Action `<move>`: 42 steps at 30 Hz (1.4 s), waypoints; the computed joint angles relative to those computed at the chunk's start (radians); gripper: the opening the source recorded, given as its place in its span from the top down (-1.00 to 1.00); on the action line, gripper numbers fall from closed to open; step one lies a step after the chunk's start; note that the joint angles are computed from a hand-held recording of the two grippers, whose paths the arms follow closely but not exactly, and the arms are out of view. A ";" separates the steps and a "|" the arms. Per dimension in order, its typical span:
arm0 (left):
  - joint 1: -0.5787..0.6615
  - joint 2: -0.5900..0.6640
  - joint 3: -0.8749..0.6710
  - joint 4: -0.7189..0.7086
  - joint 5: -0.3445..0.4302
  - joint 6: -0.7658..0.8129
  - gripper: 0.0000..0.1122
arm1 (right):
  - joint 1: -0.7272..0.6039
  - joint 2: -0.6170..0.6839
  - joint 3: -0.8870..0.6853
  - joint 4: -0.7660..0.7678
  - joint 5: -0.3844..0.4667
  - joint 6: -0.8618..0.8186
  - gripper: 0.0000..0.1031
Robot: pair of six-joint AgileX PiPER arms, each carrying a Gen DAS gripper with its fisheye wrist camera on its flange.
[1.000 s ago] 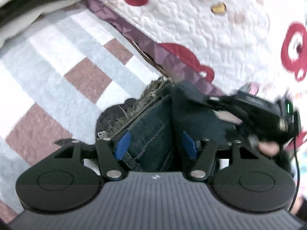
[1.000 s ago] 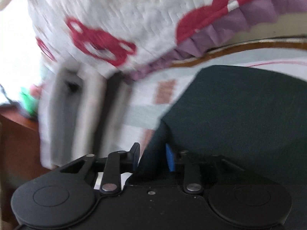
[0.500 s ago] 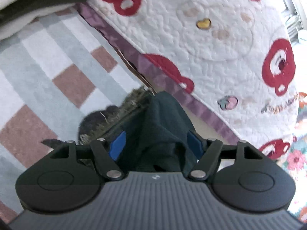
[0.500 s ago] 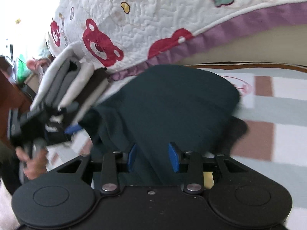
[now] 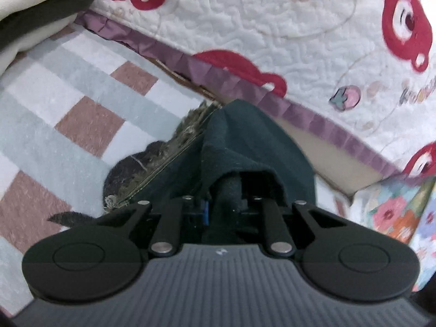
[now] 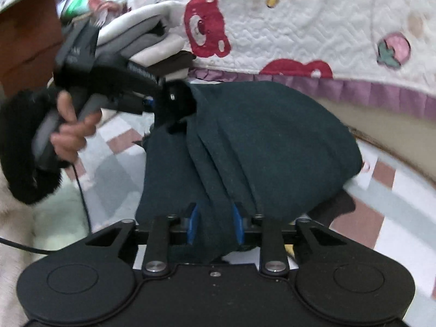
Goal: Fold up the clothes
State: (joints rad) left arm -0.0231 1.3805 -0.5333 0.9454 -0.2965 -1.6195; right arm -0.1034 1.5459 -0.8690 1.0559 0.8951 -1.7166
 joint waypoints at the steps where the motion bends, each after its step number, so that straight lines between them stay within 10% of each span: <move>1: 0.014 0.002 0.004 0.013 -0.018 -0.024 0.73 | 0.009 0.004 -0.005 0.000 -0.016 -0.008 0.46; 10: 0.032 0.034 0.009 -0.023 -0.060 -0.034 0.73 | 0.086 -0.020 0.036 0.007 -0.152 -0.155 0.21; 12: 0.036 0.046 0.009 -0.033 -0.062 -0.035 0.73 | 0.071 0.025 -0.028 -0.042 -0.047 -0.106 0.92; 15: 0.029 0.062 0.004 -0.068 -0.048 -0.011 0.72 | 0.028 0.084 -0.119 -0.098 0.154 -0.012 0.96; 20: 0.001 0.049 0.008 -0.188 -0.019 0.106 0.72 | 0.038 0.035 -0.061 -0.113 0.098 -0.014 0.97; 26: 0.021 0.038 0.020 -0.180 -0.051 0.058 0.71 | 0.013 -0.038 -0.007 -0.009 0.038 -0.075 0.18; 34: 0.060 0.028 0.038 -0.112 -0.083 -0.020 0.70 | 0.156 0.020 -0.014 0.036 -0.181 -0.144 -0.11; 42: 0.057 -0.006 0.047 -0.022 0.043 -0.153 0.69 | 0.175 0.102 -0.079 0.123 -0.119 -0.158 -0.16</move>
